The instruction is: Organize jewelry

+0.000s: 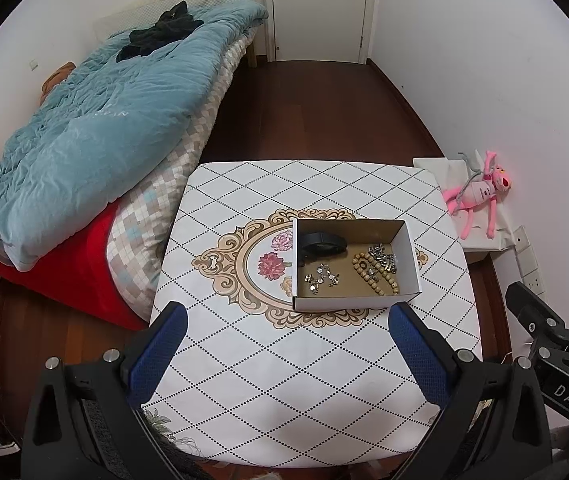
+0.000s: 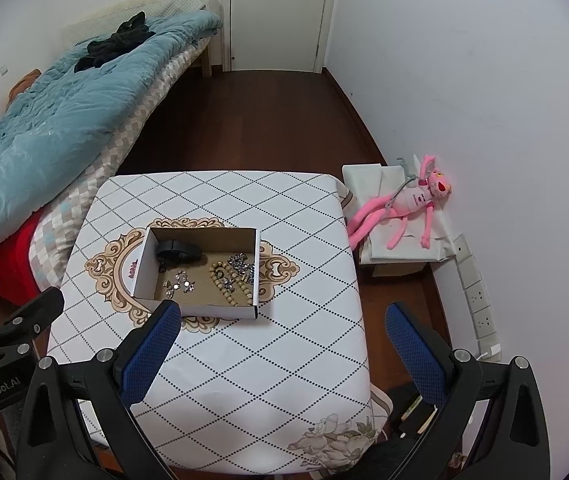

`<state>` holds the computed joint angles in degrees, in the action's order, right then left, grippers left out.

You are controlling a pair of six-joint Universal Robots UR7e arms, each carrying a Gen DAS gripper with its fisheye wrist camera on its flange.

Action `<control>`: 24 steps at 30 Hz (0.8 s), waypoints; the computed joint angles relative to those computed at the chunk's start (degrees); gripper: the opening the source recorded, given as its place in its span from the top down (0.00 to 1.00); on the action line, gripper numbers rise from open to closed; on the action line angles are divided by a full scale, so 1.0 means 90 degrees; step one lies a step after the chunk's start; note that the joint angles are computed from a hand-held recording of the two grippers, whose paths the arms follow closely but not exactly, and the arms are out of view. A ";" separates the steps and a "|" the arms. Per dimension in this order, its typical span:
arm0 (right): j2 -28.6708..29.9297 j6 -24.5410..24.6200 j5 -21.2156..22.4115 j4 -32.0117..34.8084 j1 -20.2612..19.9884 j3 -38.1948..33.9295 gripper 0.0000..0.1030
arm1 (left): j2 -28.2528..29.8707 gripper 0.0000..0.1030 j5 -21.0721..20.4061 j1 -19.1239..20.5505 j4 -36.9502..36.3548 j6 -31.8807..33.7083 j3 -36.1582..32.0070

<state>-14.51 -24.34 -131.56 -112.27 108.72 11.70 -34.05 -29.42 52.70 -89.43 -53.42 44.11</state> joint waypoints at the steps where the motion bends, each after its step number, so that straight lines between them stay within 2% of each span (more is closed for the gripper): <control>1: -0.0001 -0.0004 0.0002 0.0006 -0.0003 0.0001 0.00 | 0.0005 0.00 0.0008 0.0002 -0.0014 0.0005 0.0004; 24: 0.0237 0.0045 0.0028 0.0395 -0.0049 -0.0480 0.00 | 0.0036 0.00 -0.0058 0.0049 0.0105 -0.0016 -0.0078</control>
<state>-12.37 -23.93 -131.31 -108.71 108.28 7.38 -33.72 -29.95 53.13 -88.48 -53.56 43.41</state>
